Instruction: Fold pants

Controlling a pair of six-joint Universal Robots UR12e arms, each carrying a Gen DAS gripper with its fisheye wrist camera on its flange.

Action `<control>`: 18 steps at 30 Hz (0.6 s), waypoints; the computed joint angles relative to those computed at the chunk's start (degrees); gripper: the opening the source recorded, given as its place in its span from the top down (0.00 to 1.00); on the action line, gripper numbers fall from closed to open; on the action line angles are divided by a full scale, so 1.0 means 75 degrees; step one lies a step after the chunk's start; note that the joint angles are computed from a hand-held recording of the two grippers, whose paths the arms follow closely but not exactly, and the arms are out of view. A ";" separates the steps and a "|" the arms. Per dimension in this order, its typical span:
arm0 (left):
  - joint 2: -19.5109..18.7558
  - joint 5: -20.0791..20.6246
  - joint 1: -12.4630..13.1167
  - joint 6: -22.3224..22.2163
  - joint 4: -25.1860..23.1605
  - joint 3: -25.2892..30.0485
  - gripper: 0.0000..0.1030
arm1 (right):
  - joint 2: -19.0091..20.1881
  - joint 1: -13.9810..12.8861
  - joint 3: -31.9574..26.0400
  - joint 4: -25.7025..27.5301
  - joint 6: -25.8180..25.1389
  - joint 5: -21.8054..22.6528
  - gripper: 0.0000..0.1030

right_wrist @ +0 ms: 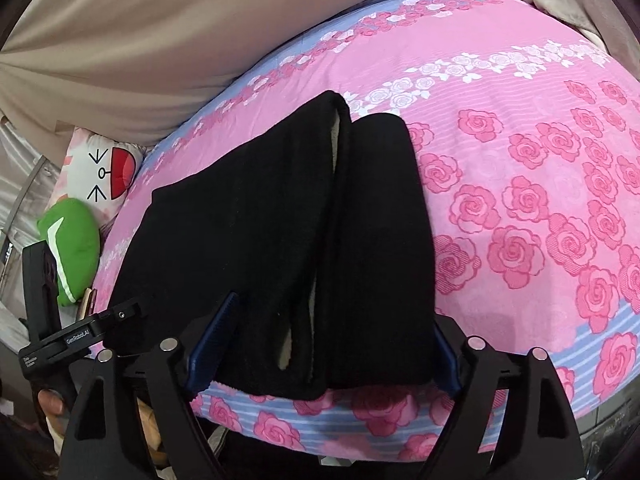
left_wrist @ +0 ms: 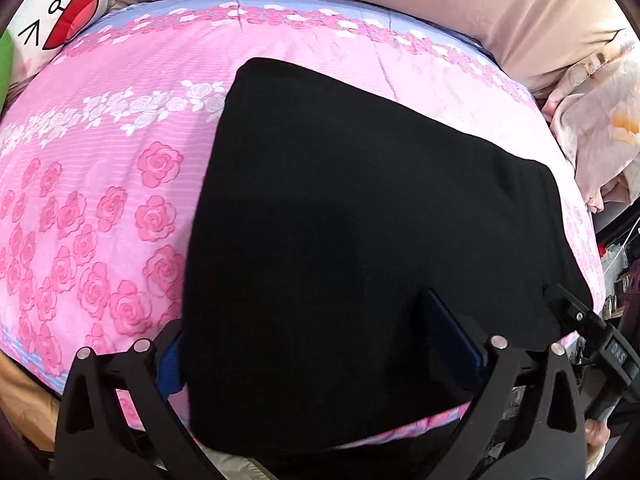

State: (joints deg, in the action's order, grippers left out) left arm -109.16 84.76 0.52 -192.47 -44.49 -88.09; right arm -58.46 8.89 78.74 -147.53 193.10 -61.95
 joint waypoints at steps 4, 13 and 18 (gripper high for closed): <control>-0.0063 -0.0024 -0.0004 -0.0061 -0.0040 0.0062 0.04 | 0.0030 0.0041 -0.0034 -0.0048 -0.0009 -0.0082 0.16; 0.0005 0.0170 -0.0136 0.0303 0.0163 0.0041 0.28 | 0.0059 0.0065 -0.0035 -0.0304 -0.0009 -0.0056 0.36; 0.0092 0.0606 -0.0230 0.0357 0.0394 0.0011 0.66 | -0.0027 0.0074 0.0084 -0.0524 -0.0102 -0.0063 0.50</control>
